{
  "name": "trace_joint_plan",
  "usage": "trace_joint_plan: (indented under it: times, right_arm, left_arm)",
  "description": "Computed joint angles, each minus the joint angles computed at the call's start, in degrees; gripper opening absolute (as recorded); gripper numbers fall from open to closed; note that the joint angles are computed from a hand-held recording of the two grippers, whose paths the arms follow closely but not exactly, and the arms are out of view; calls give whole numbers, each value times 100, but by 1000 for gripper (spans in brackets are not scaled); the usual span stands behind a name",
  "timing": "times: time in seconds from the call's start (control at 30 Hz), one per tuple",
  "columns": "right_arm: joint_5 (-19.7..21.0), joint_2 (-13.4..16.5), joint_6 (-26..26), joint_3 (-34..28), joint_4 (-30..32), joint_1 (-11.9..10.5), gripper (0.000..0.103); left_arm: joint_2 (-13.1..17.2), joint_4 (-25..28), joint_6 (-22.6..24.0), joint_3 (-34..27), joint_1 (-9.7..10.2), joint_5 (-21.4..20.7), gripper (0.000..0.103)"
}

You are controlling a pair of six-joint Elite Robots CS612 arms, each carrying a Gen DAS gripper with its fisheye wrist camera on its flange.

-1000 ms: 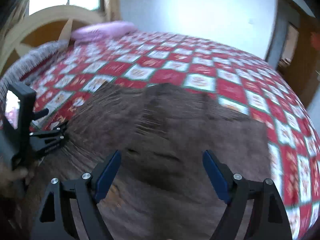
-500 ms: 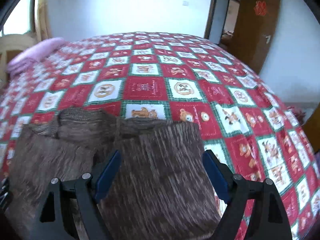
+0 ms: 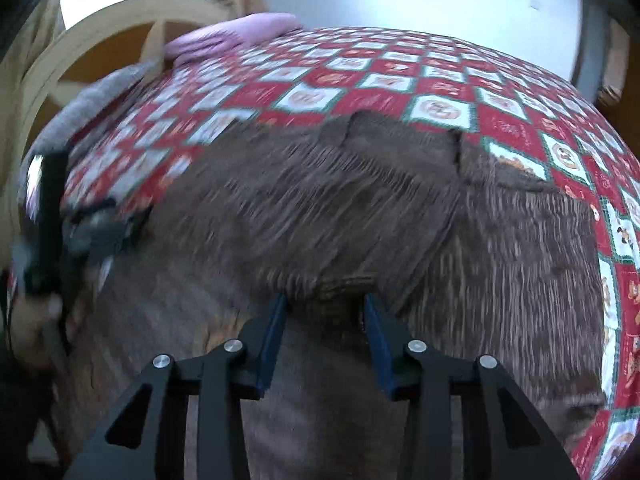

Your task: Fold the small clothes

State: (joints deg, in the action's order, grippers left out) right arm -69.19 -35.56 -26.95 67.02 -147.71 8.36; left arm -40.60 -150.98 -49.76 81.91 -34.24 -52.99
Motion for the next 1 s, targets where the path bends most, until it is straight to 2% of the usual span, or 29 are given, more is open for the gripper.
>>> trace_joint_plan:
  times: [0.07, 0.13, 0.23, 0.37, 0.47, 0.57, 0.6, 0.7, 0.73, 0.77, 0.8, 0.9, 0.97, 1.0]
  right_arm:
    - [-148, -117, -274, 233, -11, -19, 41]
    - [-272, -176, -256, 399, -229, -47, 41]
    - [-219, -265, -99, 718, -751, -114, 41]
    - [-173, -260, 74, 1110, -1768, -141, 42]
    - [-277, -245, 107, 1139, -1969, -114, 42]
    - [-173, -232, 186, 1116, -1947, -138, 42]
    - [-153, -232, 206, 1121, -1962, -143, 42]
    - [-164, -223, 219, 1146, -2077, -139, 42]
    - [-176, -222, 222, 1164, -2141, -136, 42]
    - [-181, -225, 218, 1185, -2184, -137, 42]
    - [-181, -227, 221, 1199, -2220, -137, 42]
    - [-115, -228, 279, 1217, -2267, -154, 42]
    - [-74, -237, 316, 1243, -2294, -166, 43]
    - [-69, -237, 330, 1247, -2307, -167, 43]
  left_arm:
    - [-4, -63, 4, 15, 6, -37, 89]
    - [-25, -233, 33, 70, 18, -124, 89]
    - [-107, -559, 102, 183, 54, -327, 89]
    - [-110, -873, 786, 45, 34, -137, 89]
    - [78, -1031, 1244, -372, 136, -515, 89]
    - [405, -684, 1323, -991, 240, -699, 86]
    - [520, -564, 1361, -1191, 286, -891, 80]
    - [857, 522, 1264, -1860, 349, -940, 52]
    - [905, 640, 1190, -1947, 385, -1042, 48]
    - [883, 518, 1138, -1901, 394, -1045, 39]
    - [845, 302, 1181, -1809, 398, -1055, 7]
    - [676, -173, 1109, -1441, 400, -979, 7]
    - [634, -250, 1133, -1312, 391, -883, 7]
    - [596, -232, 1040, -1215, 378, -744, 0]
